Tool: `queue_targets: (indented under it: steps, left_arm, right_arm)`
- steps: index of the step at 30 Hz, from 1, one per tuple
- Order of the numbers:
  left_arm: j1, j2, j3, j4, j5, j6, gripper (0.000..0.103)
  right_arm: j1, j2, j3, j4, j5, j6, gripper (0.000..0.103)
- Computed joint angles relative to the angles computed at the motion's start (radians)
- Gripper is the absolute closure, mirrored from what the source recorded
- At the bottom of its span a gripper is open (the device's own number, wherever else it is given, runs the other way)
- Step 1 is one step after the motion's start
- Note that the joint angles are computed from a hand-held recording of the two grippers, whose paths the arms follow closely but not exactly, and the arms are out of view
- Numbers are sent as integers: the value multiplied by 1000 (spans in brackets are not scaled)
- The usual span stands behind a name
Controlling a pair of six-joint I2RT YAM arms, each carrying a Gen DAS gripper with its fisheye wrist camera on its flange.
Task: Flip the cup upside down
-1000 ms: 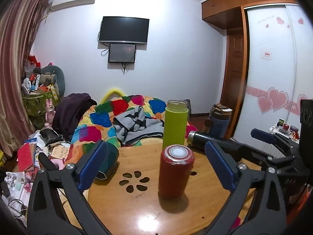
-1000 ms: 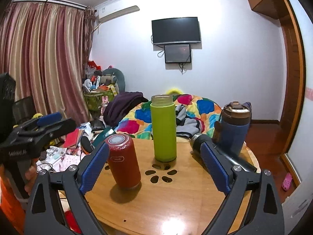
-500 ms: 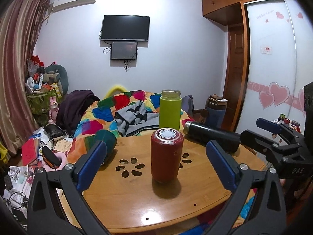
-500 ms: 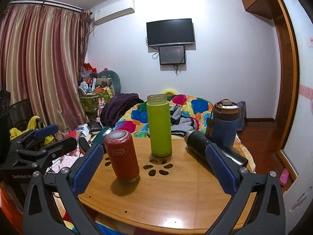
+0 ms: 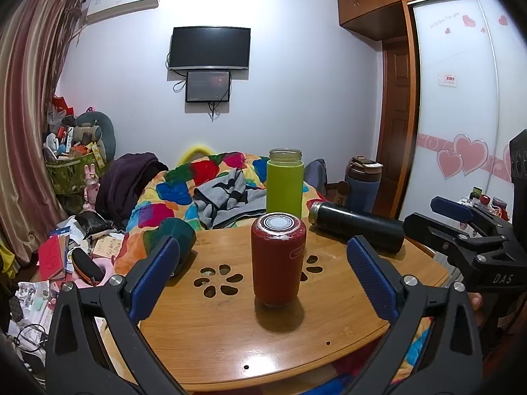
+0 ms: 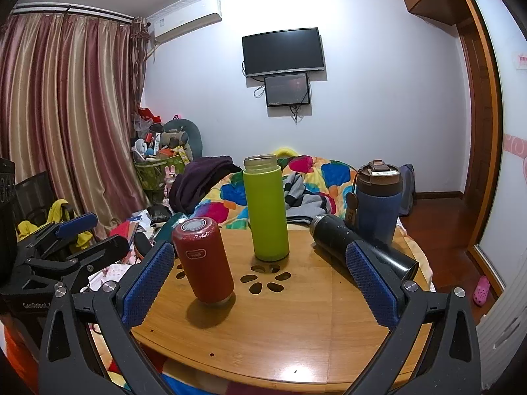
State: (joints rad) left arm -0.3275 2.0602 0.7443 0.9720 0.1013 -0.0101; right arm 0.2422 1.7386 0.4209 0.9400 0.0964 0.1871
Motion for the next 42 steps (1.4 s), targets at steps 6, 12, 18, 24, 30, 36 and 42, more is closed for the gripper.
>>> queue_targets:
  steps: [6,12,18,24,30,36,42]
  left_arm:
    - [3,0,1,-1,3,0,0]
    - [7,1,1,-1,9,0,0]
    - [9,4,3,0,10,1,0]
    - [8,2,2,-2,11,0,0]
    - [10,4,6,-2,11,2,0]
    - [13,4,11,-7,25,2,0]
    - [13,3,10,-5,35,1,0]
  right_arm:
    - [-1,8,6,-3,-2,-1,0]
    - [-1,9,5,-1,-1,-2,0]
    - [-2,10,9,-6,-5,2,0]
    - [-2,9,9,-6,-4,2,0]
    - [-2,10,9,-7,-4,2,0]
    - [-3,11,9,-6,-6,2,0]
    - [0,11,8,-5,-5,3,0]
